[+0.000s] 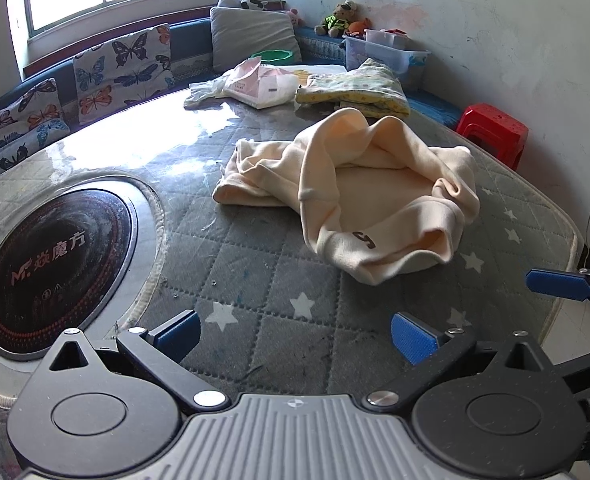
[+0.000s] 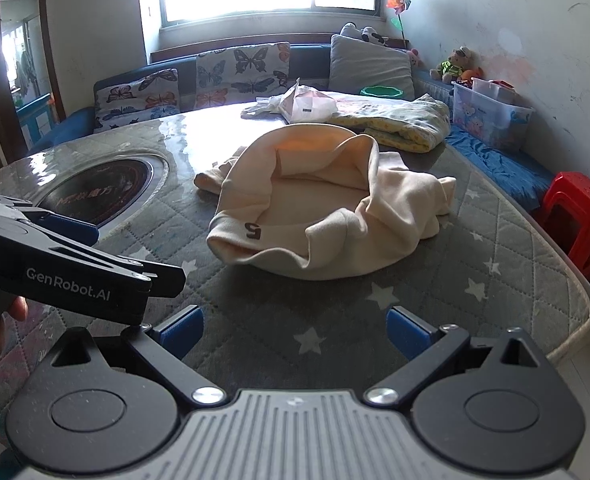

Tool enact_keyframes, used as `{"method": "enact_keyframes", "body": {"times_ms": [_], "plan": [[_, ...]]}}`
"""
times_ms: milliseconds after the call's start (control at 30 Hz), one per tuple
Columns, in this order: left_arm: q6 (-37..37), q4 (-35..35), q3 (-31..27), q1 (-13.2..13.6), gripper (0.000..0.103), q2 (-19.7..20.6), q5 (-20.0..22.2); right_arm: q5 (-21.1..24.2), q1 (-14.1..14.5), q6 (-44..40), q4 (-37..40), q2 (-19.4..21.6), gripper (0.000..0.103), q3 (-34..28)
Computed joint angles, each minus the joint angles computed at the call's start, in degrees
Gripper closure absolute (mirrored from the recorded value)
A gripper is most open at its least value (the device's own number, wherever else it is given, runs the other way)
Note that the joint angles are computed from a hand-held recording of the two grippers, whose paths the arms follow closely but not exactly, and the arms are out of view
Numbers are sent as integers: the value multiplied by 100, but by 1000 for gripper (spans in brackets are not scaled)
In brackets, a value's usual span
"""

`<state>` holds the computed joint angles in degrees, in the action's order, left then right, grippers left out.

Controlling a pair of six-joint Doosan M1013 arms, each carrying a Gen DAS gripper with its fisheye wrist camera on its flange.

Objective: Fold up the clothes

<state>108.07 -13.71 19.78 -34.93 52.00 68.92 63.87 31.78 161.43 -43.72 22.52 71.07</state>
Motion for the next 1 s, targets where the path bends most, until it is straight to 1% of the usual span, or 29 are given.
{"method": "enact_keyframes", "body": {"times_ms": [133,433,1000], "plan": [[28,5,178,-1,0,-100,-98,44,35,22,-13,3,3,-5],[103,-18,319,-17,0,-185,-145,158,108,103,-130,-7,3,0],[-4,79,43,-33,0,-50,-8,207,65,-67,-94,51,3,-104]]}}
